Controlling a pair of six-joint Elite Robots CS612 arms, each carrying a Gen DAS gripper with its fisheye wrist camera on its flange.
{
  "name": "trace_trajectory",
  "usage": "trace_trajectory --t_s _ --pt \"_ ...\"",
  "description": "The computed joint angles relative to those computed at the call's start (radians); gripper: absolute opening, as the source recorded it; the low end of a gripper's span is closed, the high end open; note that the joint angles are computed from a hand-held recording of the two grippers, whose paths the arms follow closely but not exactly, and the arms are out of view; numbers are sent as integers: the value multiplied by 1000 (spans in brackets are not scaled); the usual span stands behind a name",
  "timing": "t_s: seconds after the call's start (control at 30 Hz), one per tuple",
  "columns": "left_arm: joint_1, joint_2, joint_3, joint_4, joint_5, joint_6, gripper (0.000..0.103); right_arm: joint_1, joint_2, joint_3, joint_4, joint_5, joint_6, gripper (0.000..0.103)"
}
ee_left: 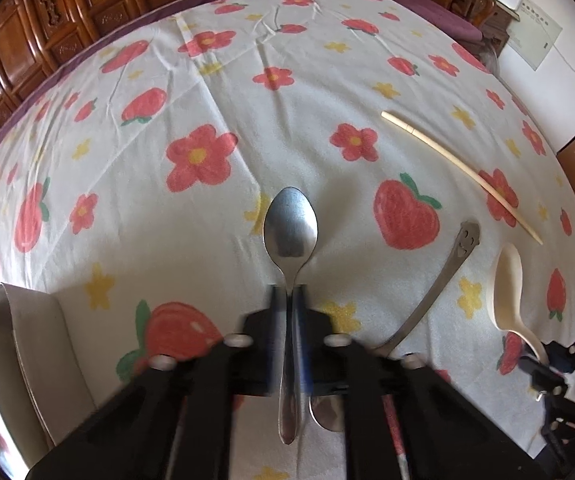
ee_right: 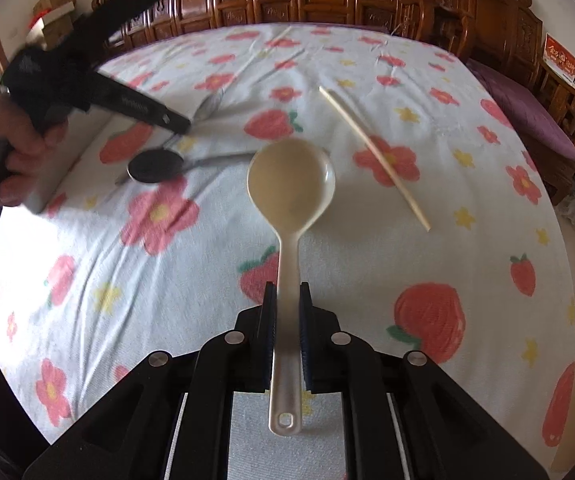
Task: Organize utensils
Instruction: 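Grasp a steel spoon with the left tool while the right tool holds the ladle, then lower the steel spoon into the tray with the left tool while the right tool carries the ladle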
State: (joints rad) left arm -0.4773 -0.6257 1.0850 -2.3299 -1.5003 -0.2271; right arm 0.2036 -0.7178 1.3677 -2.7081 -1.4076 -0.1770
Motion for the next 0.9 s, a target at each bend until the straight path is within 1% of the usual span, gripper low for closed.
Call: trace_trajectory --t_s 0.17,0.23,0.4,0.5,0.6,0.63,0.67,0.9 --pt "1 -5 7 0 -11 -2 2 1 1 -2 1 -3 8 14" --pt "4 -15 29 -34 -21 -6 2 1 4 -8 6 -4 10 14" --pt "1 -38 65 -82 -4 -2 1 5 9 -21 17 -16 12 14" --pt "-2 -56 89 -117 12 9 1 10 14 -30 20 -31 7 17" --pt "-1 -72 107 -149 15 12 1 15 17 -37 21 -53 3 17" --pt "0 -76 111 -157 14 13 1 16 18 -39 22 -57 8 15" --pt "0 -81 117 -166 14 13 1 16 18 -39 23 -57 12 11" --pt "4 -136 181 -243 21 11 1 17 2 -31 -1 -26 40 11"
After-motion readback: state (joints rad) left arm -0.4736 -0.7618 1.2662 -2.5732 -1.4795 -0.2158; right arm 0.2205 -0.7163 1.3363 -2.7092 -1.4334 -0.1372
